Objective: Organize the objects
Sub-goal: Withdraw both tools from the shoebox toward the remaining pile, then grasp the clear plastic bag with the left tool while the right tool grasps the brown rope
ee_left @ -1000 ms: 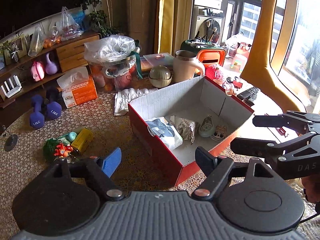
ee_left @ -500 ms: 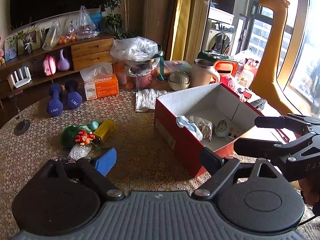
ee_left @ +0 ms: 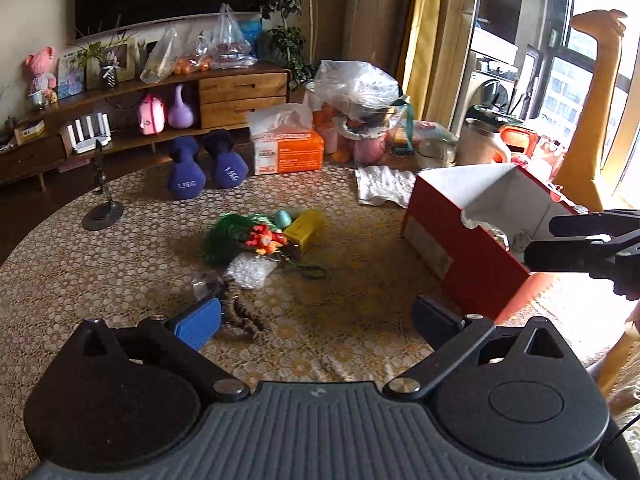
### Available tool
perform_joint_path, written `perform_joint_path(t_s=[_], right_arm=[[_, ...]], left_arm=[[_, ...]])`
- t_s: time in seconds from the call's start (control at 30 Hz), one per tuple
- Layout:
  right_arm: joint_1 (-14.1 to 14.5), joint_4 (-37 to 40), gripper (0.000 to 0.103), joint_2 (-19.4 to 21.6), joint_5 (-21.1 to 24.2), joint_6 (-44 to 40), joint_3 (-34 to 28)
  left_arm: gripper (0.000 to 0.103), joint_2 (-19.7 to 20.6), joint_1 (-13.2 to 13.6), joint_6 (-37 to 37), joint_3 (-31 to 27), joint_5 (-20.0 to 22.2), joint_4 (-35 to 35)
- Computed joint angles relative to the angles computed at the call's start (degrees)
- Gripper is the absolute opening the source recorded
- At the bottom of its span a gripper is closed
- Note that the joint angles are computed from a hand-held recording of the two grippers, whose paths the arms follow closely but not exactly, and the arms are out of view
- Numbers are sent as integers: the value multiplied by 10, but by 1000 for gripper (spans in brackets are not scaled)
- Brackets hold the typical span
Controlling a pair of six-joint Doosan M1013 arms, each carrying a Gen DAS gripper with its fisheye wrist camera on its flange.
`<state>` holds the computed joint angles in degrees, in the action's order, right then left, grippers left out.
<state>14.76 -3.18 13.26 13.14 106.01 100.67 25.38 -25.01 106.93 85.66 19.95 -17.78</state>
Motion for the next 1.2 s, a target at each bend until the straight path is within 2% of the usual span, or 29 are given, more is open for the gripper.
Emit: perform_joint_path(t_s=[0.07,0.1,0.37,0.53,0.67,0.83,1.03,1.2], right_arm=[[2,-1,101,10,6,-2,-9],[2,-2,101,15,10,-2,-14],[3,46,98,61,52,-60,-60],[8,113,95,88,73,-157,-84],[18,142,91,110,90,-225,-106],[31,156,84,138,105,-263,-137],[44,196,79,167,116,-348,-168],[51,186,69,193,135,-352,-194]], left_arm=[[102,1,0,-74,11,-34,83],[102,3,2,-99,12,-38,108],[102,33,13,-161,0,-28,171],[102,52,22,-217,-21,-7,203],[102,70,31,-240,-49,13,203],[102,99,42,-292,-94,47,224],[101,121,52,-268,-131,87,170],[101,135,51,-251,-149,104,144]])
